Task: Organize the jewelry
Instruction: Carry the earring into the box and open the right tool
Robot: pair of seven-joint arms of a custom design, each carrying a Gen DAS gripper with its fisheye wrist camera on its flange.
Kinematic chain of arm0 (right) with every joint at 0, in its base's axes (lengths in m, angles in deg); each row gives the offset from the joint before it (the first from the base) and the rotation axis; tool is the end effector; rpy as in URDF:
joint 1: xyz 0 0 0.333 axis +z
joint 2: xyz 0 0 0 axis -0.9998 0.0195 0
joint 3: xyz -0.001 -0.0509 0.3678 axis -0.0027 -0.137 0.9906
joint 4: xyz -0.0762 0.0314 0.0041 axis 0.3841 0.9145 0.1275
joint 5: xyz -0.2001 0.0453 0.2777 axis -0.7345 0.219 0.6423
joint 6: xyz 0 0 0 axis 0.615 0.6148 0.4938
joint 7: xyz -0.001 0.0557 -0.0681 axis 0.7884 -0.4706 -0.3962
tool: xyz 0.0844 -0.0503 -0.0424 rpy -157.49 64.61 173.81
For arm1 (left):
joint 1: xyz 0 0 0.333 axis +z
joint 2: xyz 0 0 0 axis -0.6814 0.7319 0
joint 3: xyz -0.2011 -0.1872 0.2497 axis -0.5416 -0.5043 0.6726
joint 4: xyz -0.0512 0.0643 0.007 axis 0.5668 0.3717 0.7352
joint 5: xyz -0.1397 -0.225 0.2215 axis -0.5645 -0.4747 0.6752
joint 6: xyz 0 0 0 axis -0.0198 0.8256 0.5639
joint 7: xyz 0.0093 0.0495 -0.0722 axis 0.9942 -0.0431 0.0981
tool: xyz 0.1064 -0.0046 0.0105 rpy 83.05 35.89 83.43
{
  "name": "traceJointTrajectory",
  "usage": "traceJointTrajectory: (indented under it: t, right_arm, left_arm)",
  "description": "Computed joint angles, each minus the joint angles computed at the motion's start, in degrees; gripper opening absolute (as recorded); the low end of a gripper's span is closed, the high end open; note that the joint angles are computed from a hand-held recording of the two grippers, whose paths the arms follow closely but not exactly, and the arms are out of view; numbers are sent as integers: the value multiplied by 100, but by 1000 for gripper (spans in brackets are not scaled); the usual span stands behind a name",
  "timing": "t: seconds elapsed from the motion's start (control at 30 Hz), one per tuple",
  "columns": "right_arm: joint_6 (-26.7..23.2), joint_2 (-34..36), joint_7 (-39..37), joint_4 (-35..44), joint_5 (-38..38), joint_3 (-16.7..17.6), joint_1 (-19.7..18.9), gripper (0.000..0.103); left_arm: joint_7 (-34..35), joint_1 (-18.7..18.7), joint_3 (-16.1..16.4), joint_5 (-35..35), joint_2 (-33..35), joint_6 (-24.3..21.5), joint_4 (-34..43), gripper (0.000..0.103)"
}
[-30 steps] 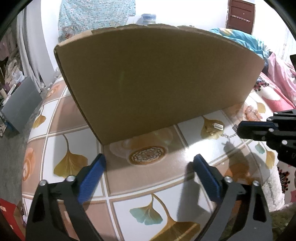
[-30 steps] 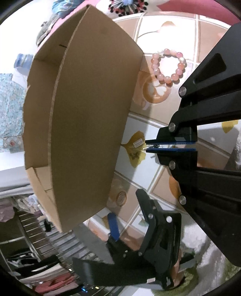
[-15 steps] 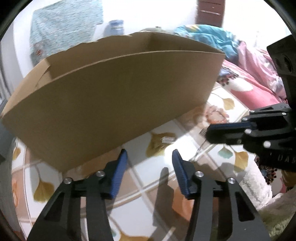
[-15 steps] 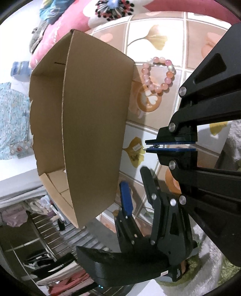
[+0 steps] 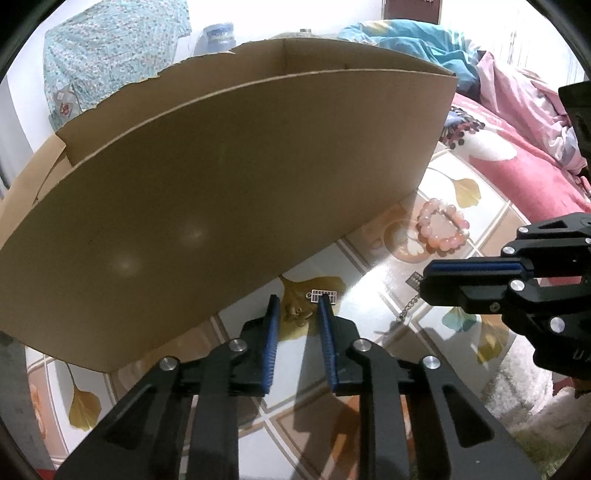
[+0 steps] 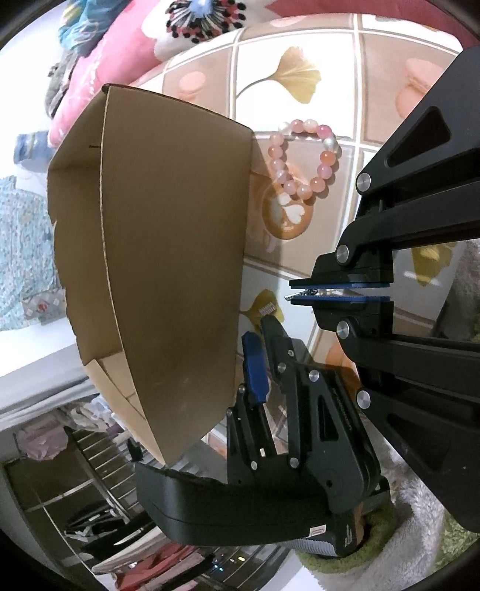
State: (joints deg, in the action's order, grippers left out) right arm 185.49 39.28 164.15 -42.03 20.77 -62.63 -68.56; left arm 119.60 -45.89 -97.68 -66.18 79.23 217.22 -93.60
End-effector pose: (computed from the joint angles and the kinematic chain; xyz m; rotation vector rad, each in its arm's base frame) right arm 0.6478 0.3109 0.4503 -1.7772 1.7319 -0.3117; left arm 0.6886 -0.1607 0.4221 -1.0685 2.5690 -0.7827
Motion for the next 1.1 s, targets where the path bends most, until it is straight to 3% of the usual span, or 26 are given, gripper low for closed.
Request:
traceJointTrajectory:
  t: [0.5, 0.77, 0.97, 1.1]
  right_arm:
    - [290, -163, -9, -275, 16, -5, -21, 1]
    - [585, -378, -60, -337, -216, -54, 25, 1]
    - [875, -454, -909, -50, 172, 729, -677, 1]
    - [691, -287, -1519, 563, 461, 1055, -1004, 1]
  left_arm:
    - [17, 46, -12, 20, -109, -97, -71, 12]
    - [945, 636, -509, -1065, -610, -470, -276, 12]
    - [1701, 923, -573, -2168, -915, -1236, 152, 12]
    - [1514, 760, -310, -2283, -695, -1696, 836, 12]
